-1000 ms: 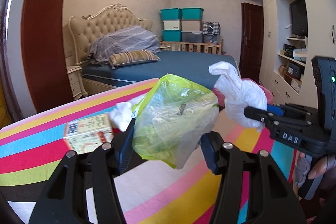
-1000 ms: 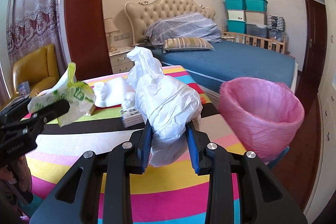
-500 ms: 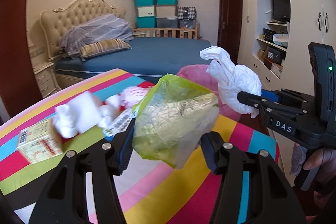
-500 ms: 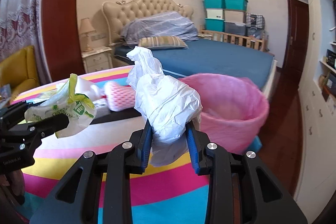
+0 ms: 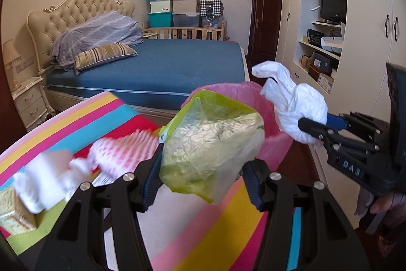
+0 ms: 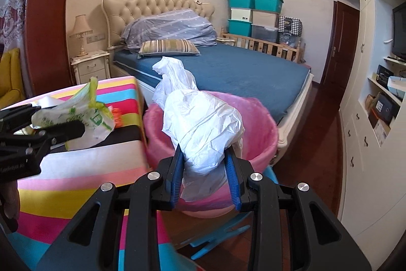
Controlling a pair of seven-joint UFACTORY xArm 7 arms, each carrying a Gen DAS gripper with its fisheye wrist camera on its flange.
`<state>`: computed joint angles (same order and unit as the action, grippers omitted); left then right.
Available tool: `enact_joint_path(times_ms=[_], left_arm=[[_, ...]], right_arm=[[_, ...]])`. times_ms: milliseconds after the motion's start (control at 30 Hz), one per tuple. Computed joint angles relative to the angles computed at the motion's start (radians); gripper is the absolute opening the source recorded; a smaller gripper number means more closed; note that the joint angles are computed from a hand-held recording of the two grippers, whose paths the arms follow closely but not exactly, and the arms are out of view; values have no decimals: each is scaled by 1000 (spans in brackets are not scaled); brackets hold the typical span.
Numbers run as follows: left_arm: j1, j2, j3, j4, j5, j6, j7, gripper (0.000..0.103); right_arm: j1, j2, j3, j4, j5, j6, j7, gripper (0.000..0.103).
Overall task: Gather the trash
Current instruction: 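Open both tools to drop the plastic bags into the bin, then move both open tools back over the table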
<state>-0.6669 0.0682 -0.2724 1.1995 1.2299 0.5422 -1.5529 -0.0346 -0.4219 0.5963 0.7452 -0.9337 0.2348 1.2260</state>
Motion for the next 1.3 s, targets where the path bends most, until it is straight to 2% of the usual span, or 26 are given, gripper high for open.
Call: enact_joint_path(times_ms=[267,400,600,667,733,767,800,833,900,1033,1167,1300], left_arm=[[-29,137,59,174,-31,-30,66,55],[-46,193,100,253,-74,-55,108,55],[-78,287,160,377,-154,-91,185,57],[-90,326,177,425,-183,-107,217,61],[-106,356,199,459,-201,-120,237,68],[-118,369,215,474,-204,-112,240,76],[-134,383,230,493,-211,-91,242,80],[-148,390,245,505,-217,-71,242,84],[-162,390,263,507,-223,-54,236,85],[-186,318,293,418,-148,-19,132,94],[-169,222,265,304,-80,32,38,98],[-149,124,214,187,-52,100,-11,98]], right_arm=[[-38,78,-60,46,-97,-55,12,31],[-17,123,-117,78,-131,-78,2,32],[29,192,-228,131,-103,-124,-72,34],[36,220,-257,150,-88,-156,-96,35],[78,259,-318,161,-21,-212,-184,45],[80,278,-318,177,-11,-212,-196,64],[39,286,-286,190,-39,-209,-166,77],[15,288,-277,197,-90,-217,-113,77],[31,284,-311,183,-76,-241,-120,77],[-19,226,-289,126,-94,-265,-91,77],[-25,151,-275,48,-22,-279,-135,78],[-61,73,-189,-1,11,-247,-137,85]])
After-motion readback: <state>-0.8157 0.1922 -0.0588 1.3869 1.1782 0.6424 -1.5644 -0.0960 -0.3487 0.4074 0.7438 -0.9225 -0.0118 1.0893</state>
